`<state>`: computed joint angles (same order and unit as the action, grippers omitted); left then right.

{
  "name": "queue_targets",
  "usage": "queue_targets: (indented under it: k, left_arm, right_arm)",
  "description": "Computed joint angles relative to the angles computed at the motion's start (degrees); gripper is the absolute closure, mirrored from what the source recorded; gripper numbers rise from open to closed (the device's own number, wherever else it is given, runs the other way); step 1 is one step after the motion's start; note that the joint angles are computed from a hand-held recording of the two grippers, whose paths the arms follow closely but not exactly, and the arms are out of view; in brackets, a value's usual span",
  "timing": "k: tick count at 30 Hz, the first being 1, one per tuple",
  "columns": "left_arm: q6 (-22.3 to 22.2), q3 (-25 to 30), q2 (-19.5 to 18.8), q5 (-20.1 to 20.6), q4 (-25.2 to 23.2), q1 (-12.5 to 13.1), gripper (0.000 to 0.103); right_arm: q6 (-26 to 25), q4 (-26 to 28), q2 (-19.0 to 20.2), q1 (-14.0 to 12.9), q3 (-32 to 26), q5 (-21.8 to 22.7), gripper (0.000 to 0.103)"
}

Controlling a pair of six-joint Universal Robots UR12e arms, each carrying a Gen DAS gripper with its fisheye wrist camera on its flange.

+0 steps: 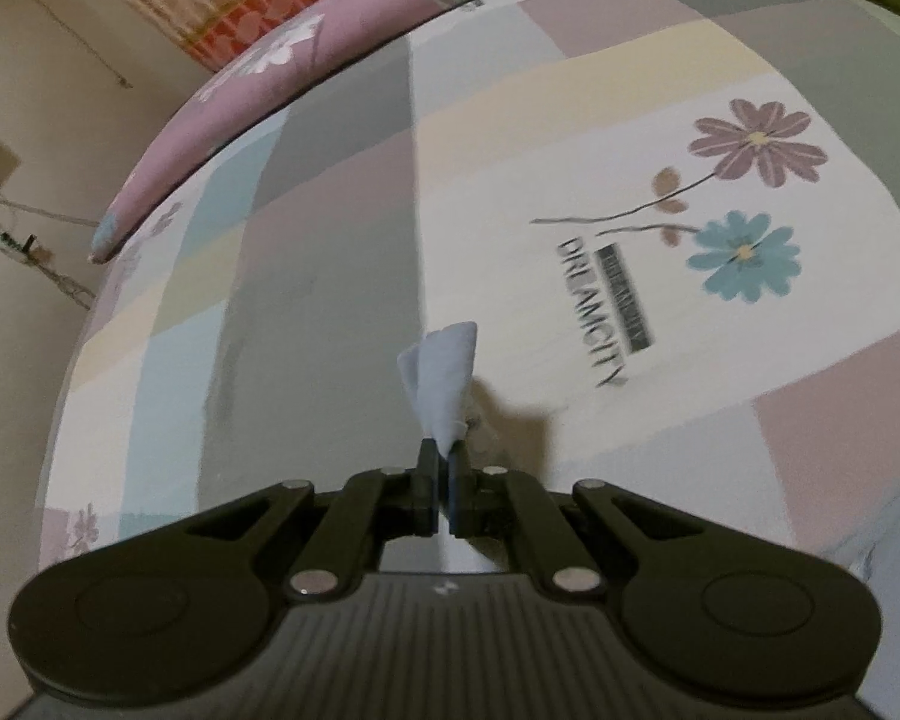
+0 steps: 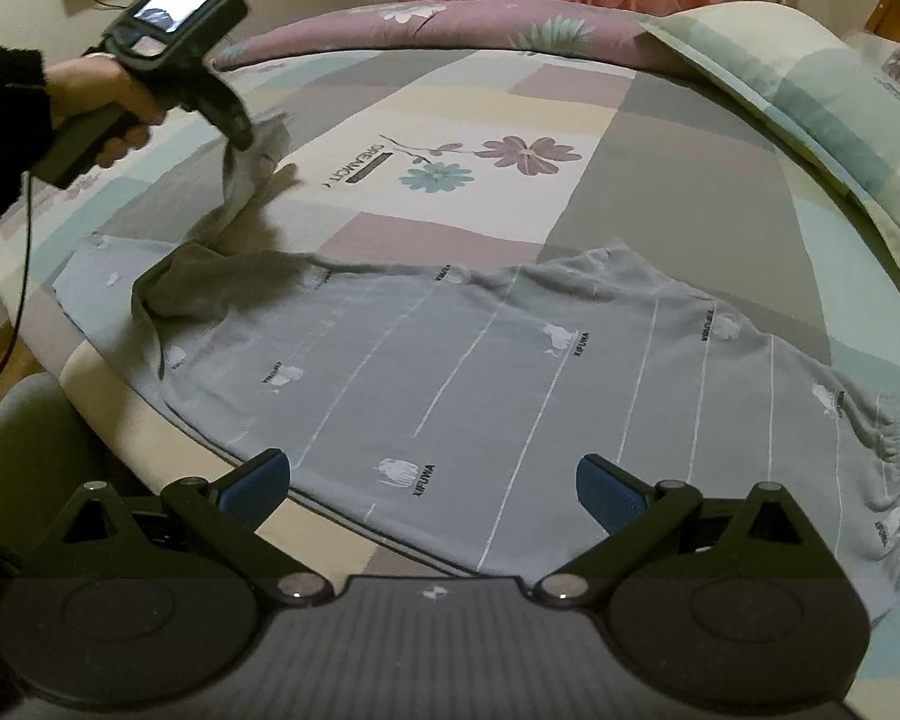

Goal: Fold clothes
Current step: 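Lift the pants leg cuff with the left gripper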

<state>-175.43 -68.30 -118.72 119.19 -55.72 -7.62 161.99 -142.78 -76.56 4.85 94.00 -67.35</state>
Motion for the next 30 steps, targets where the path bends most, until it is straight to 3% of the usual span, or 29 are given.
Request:
queue_targets:
  k: [16,22,30]
  left_arm:
    - [-1.27,-11.6,9.5,3.42,2.17,3.9,0.103]
    - [-2.23,-15.41,12.28,1.5,2.94,5.43,0.103]
    - [-4.39,-22.08,16.3,-3.83,7.58,7.59,0.102]
  right_arm:
    - [-1.79,0.98,-0.2,1.52,-0.16,-0.11,0.0]
    - [-2.81,2.19,-0.07,2.14,-0.66,-0.65,0.0]
    - [-3.75,3.79,0.4,3.02,-1.58,-2.0,0.0]
